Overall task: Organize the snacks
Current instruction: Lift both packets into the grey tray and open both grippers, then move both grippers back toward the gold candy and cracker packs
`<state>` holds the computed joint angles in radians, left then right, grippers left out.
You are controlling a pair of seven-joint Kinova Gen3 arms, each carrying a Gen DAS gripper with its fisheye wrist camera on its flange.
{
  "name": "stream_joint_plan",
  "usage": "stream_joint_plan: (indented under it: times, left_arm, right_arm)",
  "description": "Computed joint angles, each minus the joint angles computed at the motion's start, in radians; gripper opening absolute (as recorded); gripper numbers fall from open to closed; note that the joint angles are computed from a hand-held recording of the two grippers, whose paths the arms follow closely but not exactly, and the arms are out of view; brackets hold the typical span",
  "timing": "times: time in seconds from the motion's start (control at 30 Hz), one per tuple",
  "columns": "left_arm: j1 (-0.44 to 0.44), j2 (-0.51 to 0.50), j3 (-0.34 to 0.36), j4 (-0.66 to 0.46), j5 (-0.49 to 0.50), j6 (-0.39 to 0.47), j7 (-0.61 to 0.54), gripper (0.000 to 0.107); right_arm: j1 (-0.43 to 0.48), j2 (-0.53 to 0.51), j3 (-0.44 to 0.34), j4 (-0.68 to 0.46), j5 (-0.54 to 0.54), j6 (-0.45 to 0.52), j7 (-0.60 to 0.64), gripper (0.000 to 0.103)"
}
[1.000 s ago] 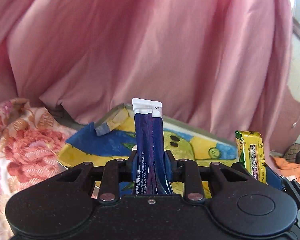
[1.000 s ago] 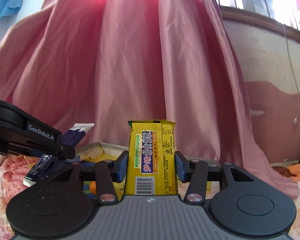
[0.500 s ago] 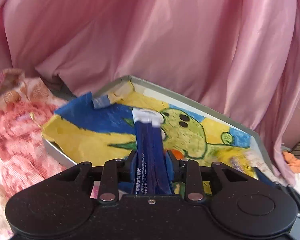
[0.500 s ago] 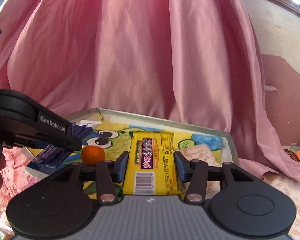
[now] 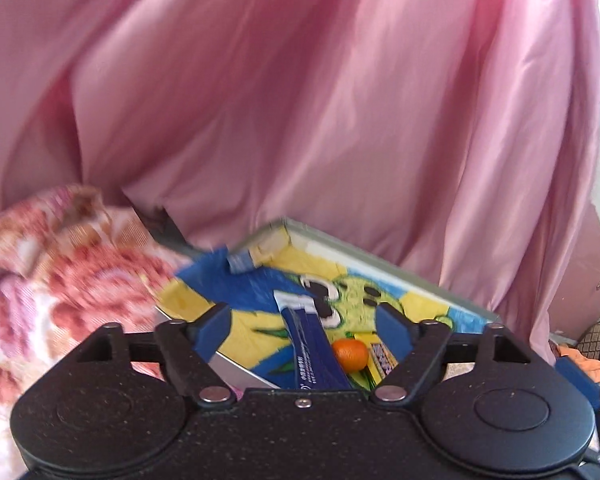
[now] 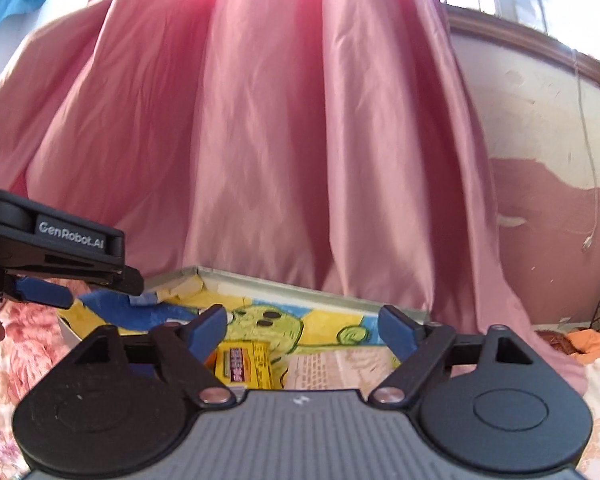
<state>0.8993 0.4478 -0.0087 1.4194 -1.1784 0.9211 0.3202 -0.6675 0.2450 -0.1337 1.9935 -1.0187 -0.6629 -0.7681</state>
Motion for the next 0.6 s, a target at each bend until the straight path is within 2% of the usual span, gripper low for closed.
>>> stream_joint_plan:
  times: [0.13,0.27,0.47,0.6]
  left_arm:
    - [0.073,-0.04,-0.002,0.07,-0.111,0.098,0.074,0.091]
    - [0.108,-0.102,0.042,0.166,-0.206,0.157,0.143,0.093]
    - [0.145,-0.134,0.134,0.226,-0.23,0.301,0.209,0.098]
    - [0.163,-0.157,0.208,0.299,-0.23,0.356,0.254,0.099]
  right_arm:
    - [-0.016,-0.048,-0.024,0.05,0.003,-0.064,-0.04,0.102]
    - [-0.02,-0.098,-0.056,0.099,0.008,-0.105,-0.081,0.103]
    - [-0.053,-0.172,-0.13,0.218,-0.033,-0.227,-0.12,0.103]
    - [-0.072,-0.246,-0.184,0.272,-0.147,-0.213,-0.091,0.103]
